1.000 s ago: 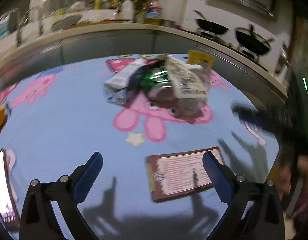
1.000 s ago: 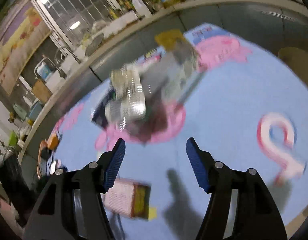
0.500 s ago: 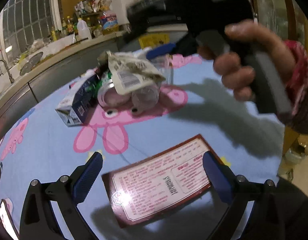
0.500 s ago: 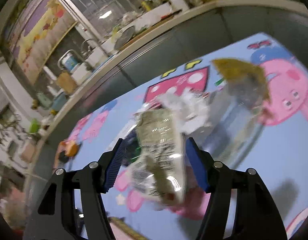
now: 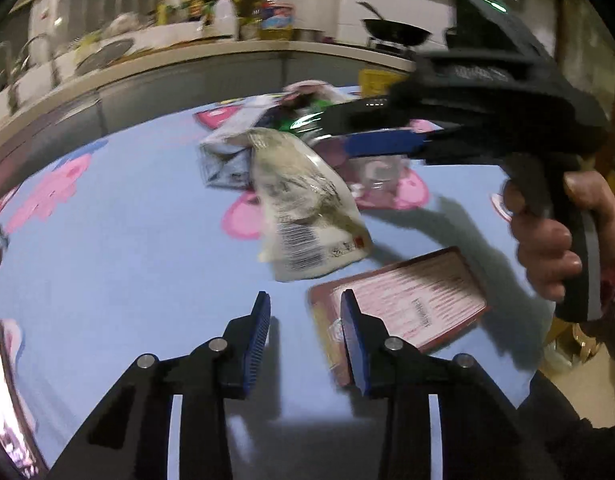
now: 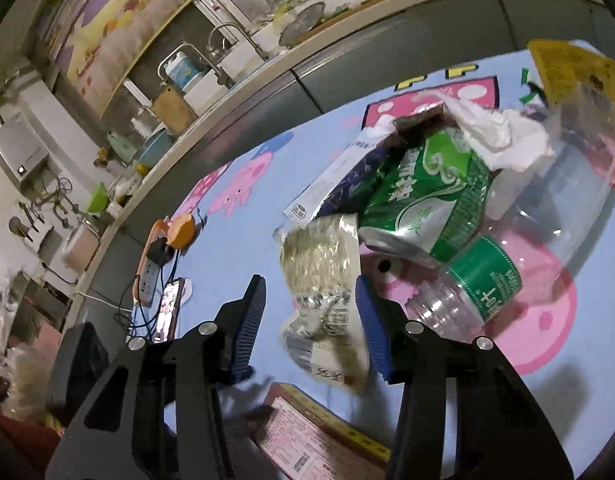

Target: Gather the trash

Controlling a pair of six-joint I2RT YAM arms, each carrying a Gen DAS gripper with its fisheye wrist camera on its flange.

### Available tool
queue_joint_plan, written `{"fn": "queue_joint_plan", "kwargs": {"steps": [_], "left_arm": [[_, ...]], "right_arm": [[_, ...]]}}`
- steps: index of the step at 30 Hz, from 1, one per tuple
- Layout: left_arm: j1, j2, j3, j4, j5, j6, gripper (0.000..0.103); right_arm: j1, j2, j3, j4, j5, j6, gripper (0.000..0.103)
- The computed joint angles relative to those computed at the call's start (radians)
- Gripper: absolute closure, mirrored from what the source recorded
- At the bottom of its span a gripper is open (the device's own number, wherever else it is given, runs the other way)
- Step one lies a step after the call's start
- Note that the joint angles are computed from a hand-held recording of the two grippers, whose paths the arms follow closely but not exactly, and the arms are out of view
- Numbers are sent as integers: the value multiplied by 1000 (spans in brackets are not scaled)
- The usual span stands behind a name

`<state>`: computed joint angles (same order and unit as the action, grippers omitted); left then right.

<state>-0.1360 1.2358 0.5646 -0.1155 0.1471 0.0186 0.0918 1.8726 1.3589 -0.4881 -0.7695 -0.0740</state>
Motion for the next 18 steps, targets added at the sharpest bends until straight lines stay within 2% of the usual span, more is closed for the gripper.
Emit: {"fn": "queue_joint_plan", "kwargs": {"steps": [2,3,4,6,10,12,18], "left_arm": [[51,-31,-10,-37,36,-3,65],[77,-54,-19,-53,54,-4,54],[93,-73,-26,-58,64,-4,38],[114,-141,-59,-56,69,0,24],[110,-168,-56,-77,95,19,22],[90,-174,-56,-89,97,5,22],[40,-177,-65,-100,79,-12,21]], "right_arm": [[-12,-31,-39,26,16,3,56],[-24,-44,-60,38,13,7,55],[-37,-52,-77,41,6,7,55],[-62,-53,-94,32,-6,-2,55],[-70,-15,-99,5,-28,-13,54],[-44,-2,-102,15,4,-16,51],[19,82,-47,16,26,-13,51]]}}
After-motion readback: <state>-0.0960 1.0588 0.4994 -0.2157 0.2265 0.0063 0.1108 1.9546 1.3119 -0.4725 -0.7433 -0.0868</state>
